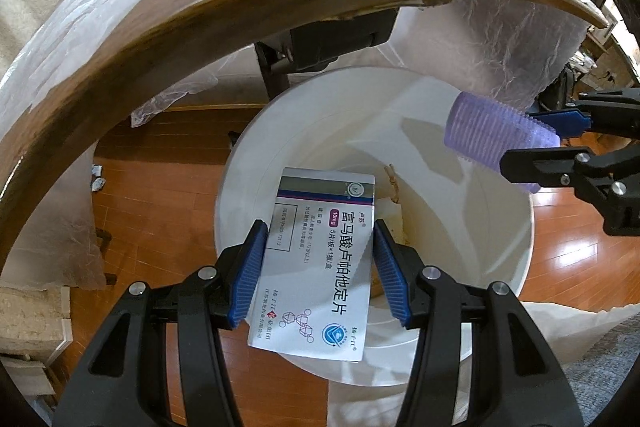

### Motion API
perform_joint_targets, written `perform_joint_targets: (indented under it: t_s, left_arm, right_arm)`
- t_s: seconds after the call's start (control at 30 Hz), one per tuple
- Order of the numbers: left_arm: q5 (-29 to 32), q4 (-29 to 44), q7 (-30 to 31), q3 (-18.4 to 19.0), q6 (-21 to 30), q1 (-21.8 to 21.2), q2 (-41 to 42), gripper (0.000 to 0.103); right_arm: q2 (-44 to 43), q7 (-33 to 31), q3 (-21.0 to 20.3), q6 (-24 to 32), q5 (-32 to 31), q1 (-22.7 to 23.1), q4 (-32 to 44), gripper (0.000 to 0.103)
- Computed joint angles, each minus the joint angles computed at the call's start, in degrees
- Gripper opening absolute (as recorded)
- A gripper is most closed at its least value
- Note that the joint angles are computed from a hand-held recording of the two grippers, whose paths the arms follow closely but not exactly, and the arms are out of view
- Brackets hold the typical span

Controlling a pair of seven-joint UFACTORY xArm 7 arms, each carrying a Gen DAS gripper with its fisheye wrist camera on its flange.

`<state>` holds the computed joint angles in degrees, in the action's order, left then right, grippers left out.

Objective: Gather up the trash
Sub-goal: 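Lower both held items into the white bin and open both tools, then grasp the yellow cup with the right tool while the left tool grasps the clear plastic box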

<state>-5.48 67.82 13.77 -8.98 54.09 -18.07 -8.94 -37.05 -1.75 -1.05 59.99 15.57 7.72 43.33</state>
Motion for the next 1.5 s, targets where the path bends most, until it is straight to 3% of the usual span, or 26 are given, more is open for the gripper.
perform_joint_targets:
  t_s: [0.03, 0.07, 0.1, 0.53, 0.63, 0.73, 0.77, 0.83, 0.9, 0.93, 1.0, 1.13, 1.3, 1.33, 1.4, 1.5]
  left_arm:
    - [-1.04, 0.1, 0.98, 0.31, 0.11, -0.08, -0.02, 0.057]
    - [-2.01, 0.25, 1.56, 0.44, 0.08, -0.19, 0.1, 0.074]
    - [-2.26, 0.09, 1.58, 0.46, -0.4, -0.14, -0.07, 0.09]
    - [-5.23, 1.4, 4.0, 1.4, 1.75, 0.79, -2.16, 0.091]
    - [-8.24, 3.11, 8.15, 2.94, 2.71, 0.58, -6.08, 0.091]
    - [-14.06, 6.93, 14.9, 5.44, 3.47, -0.2, -8.18, 0.093]
    - [-15.28, 8.16, 16.97, 6.85, 1.66, -1.33, -8.78, 0.102]
    - [-15.81, 8.53, 19.69, 5.51, -7.82, 0.39, -9.44, 0.102]
    - [-11.73, 9.38, 18.22, 4.1, -15.21, 1.95, -7.63, 0.102]
    - [-6.79, 10.96, 14.61, 3.3, -17.64, 2.82, -5.53, 0.102]
    - [-0.94, 17.41, 9.53, 0.99, -16.75, 6.06, 0.53, 0.102]
    - [-5.8, 28.37, 10.23, 2.73, -13.86, 5.11, 9.88, 0.102]
    - [-2.58, 41.64, 8.35, 1.8, -10.56, 4.19, 20.8, 0.101]
    - [-2.26, 44.03, 8.61, 1.61, -9.75, 4.01, 22.82, 0.099]
    - [-1.56, 50.04, 8.89, 1.39, -5.74, 3.59, 27.15, 0.08]
    - [-1.25, 62.62, 8.45, 1.32, 2.14, 2.89, 35.91, 0.069]
  right_arm:
    - [-0.06, 0.36, -0.22, -0.08, 0.24, -0.2, -0.13, 0.05]
    - [-0.15, 0.5, -0.67, -0.04, 0.8, -0.22, -0.23, 0.063]
    - [-0.49, 0.54, -1.06, -0.23, 1.34, -0.28, -0.47, 0.066]
    - [-4.66, 0.12, -1.25, 4.44, -1.12, -1.7, 2.11, 0.076]
    - [-6.68, -1.53, -2.1, 5.44, -1.35, -1.35, 5.01, 0.076]
    - [-7.83, -2.81, -1.33, 1.43, -2.17, -1.57, 8.54, 0.093]
    - [-8.31, -2.94, -0.54, -1.97, -3.2, -2.19, 8.94, 0.099]
    - [-8.35, -2.87, 0.37, -9.22, -4.51, -2.8, 8.86, 0.099]
    - [-5.55, -2.75, 0.04, -13.64, -4.84, -2.57, 10.08, 0.099]
    - [-2.9, -2.4, -0.53, -13.7, -4.5, -2.19, 11.92, 0.099]
    - [1.36, -3.0, -2.52, -14.02, -1.98, -0.35, 14.55, 0.099]
    - [10.14, -4.97, -3.14, -14.94, 1.11, 1.5, 19.69, 0.099]
    - [19.64, -6.15, -1.6, -14.72, 2.17, 0.89, 26.04, 0.09]
    - [20.86, -5.97, -1.09, -14.67, 2.17, 0.58, 26.85, 0.088]
    - [24.03, -6.14, -0.39, -14.27, 2.45, 0.16, 29.07, 0.081]
    - [28.71, -5.67, 0.68, -13.45, 2.08, -0.74, 32.71, 0.075]
